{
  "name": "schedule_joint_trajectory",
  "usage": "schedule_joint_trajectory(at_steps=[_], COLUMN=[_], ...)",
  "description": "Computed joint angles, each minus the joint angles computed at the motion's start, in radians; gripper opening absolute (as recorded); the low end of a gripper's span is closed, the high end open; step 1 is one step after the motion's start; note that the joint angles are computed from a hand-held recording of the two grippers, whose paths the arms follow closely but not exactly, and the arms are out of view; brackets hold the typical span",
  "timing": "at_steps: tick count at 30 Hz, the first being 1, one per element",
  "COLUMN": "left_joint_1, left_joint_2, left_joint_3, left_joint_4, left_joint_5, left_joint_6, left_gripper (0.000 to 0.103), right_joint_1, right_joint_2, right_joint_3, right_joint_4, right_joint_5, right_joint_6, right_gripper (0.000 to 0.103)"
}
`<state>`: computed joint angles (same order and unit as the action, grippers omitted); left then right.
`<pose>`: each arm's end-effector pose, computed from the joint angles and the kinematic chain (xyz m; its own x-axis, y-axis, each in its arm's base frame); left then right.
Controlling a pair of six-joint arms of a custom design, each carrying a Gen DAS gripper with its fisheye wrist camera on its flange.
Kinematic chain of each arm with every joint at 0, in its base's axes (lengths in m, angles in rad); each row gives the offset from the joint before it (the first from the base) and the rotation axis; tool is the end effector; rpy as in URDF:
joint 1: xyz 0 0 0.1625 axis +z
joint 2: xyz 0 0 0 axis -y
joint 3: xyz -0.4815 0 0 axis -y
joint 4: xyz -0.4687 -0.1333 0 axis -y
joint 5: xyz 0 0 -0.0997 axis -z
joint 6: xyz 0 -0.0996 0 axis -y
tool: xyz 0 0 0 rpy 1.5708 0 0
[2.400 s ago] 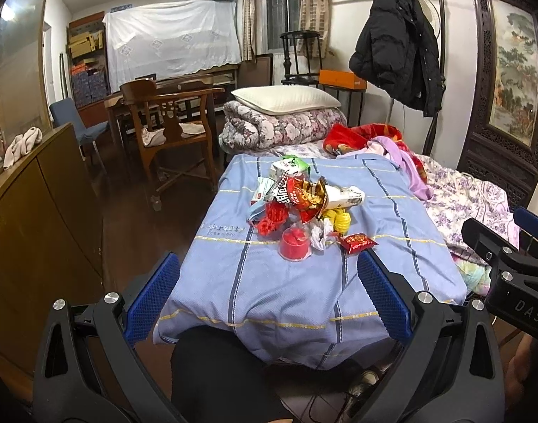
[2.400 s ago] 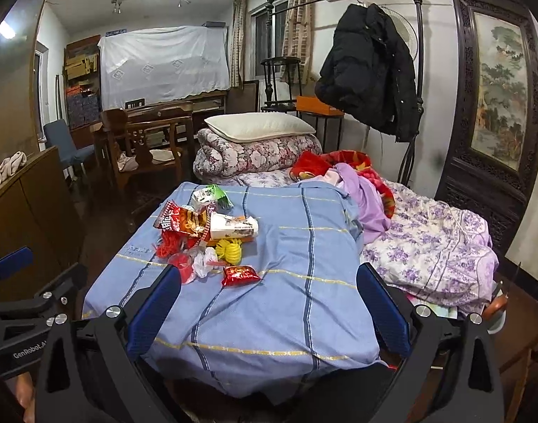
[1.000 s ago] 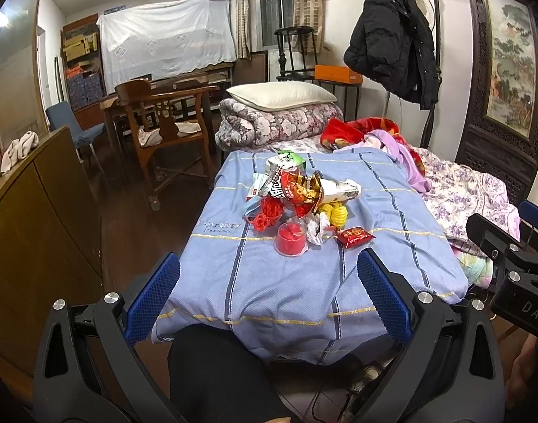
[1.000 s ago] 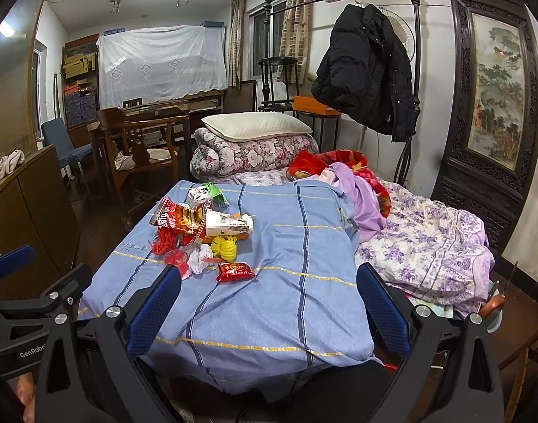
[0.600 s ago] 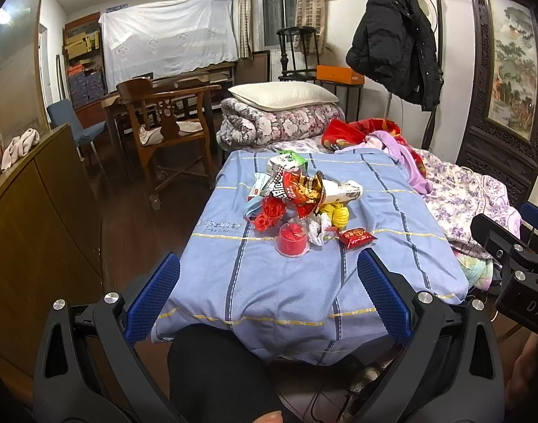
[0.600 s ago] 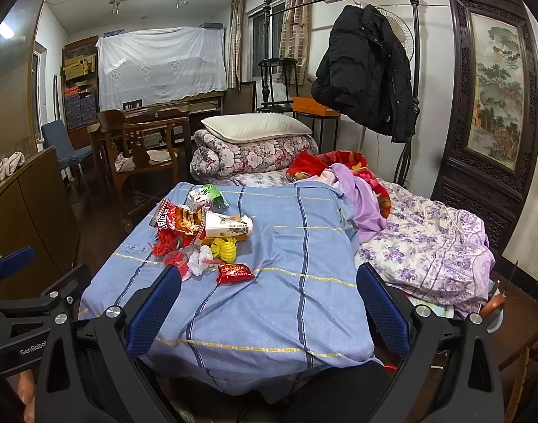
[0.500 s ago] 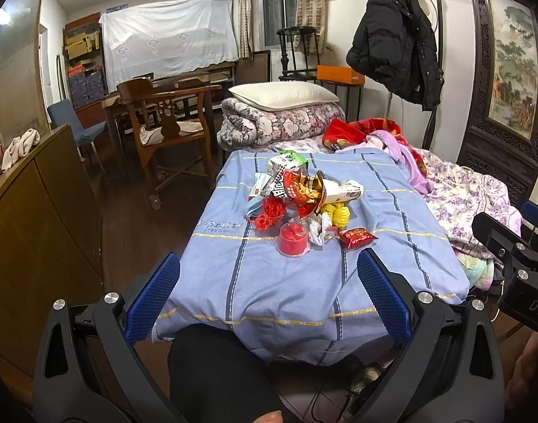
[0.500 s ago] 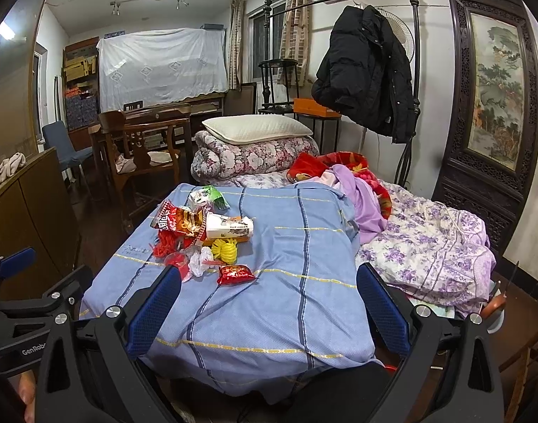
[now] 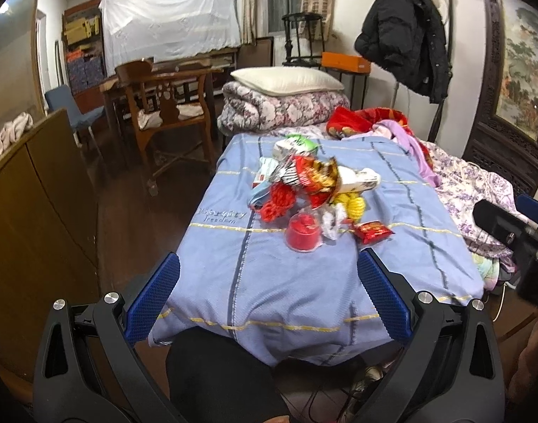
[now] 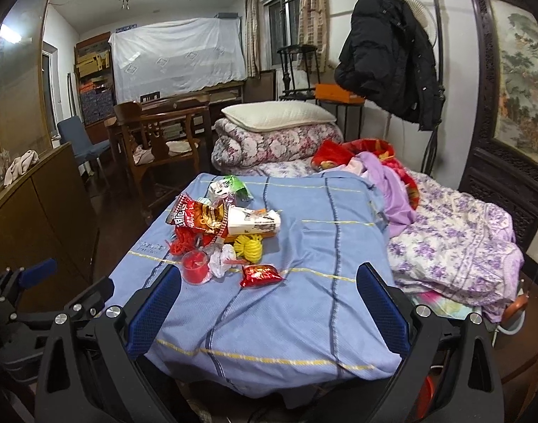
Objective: Collect trash
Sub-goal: 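Grasp the red gold-emblem snack packet with the right tool while the left tool grasps the red jelly cup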
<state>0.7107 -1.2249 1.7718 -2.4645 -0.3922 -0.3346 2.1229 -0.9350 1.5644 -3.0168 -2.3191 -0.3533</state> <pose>-0.3610 -0.6081 0.3698 -0.6944 -0.1214 -0.7092 0.5132 0.6073 -0.6064 0.4682 -0.6351 0.2967 -0.7052 -0.1662 0.6893 -0.6428 0.5601 -0.5226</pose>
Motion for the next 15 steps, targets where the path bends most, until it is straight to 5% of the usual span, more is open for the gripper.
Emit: schedule_joint_trajectory(at_steps=[15], left_joint_1=[0.131], left_joint_2=[0.077], left_joint_3=[-0.053], left_joint_4=[-0.104], left_joint_5=[-0.067], left_joint_6=[0.077], left_gripper=[0.096], right_joint_1=[-0.134], right_joint_2=[0.079], right_joint_3=[-0.093], right_joint_4=[0.118], right_joint_5=[0.121], right_joint_6=[0.035], right_gripper=[0.097])
